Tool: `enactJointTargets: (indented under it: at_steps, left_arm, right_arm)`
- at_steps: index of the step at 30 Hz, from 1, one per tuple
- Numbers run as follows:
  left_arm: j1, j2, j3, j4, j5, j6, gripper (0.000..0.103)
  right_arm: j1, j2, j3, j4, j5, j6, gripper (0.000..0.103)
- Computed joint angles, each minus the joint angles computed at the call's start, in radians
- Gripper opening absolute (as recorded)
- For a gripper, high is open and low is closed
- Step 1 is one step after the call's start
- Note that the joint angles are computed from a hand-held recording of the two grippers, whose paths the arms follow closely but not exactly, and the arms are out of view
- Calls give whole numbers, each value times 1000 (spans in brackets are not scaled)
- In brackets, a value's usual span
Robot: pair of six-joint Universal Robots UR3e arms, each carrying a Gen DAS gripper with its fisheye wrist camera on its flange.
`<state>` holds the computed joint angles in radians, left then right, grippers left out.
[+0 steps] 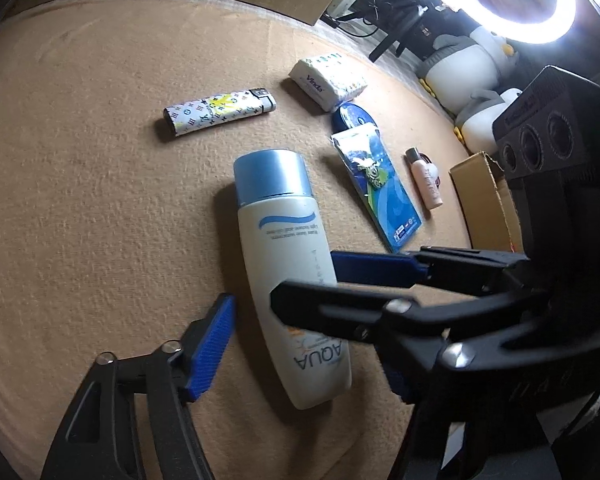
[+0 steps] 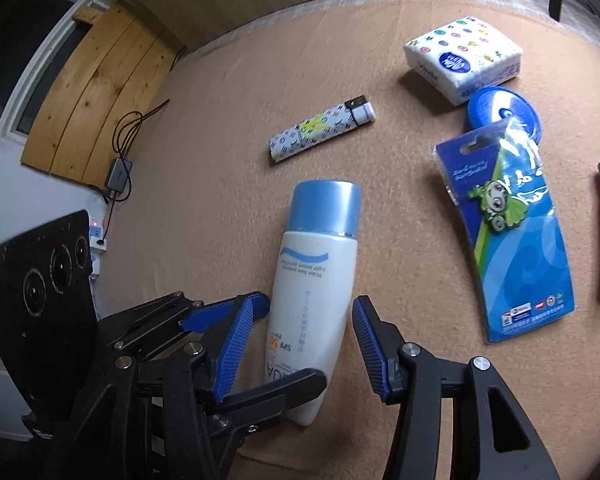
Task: Organize objects
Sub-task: 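Move the right tool to the AQUA sunscreen bottle and close on it, then carry the AQUA bottle over the box with the right tool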
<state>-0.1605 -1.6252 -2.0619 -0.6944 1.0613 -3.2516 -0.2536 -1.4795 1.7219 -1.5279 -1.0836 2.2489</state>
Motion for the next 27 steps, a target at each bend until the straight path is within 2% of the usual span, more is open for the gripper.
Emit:
enactJointTargets:
  at_steps: [2,6,11,20,27]
  left_arm:
    - [-9,-7,8,-3,4,0,57]
    - [-23,-6,14,-1,37,-6,51]
    - [-18,-4,11,3,29,-12,51]
    - [-51,14,41,-5,39,-43,50]
    - [-126,-17,163,-37,50,-73,50]
  right_arm:
    - [7,0,4,4,-6,-3,48]
    - [5,-4,21,-8,-6,12,44]
    - [-13,-17,34,-13,1,17,35]
    - [-72,-48,32,36,14,-22,35]
    - [-153,-99,-14,125,25,-75,35]
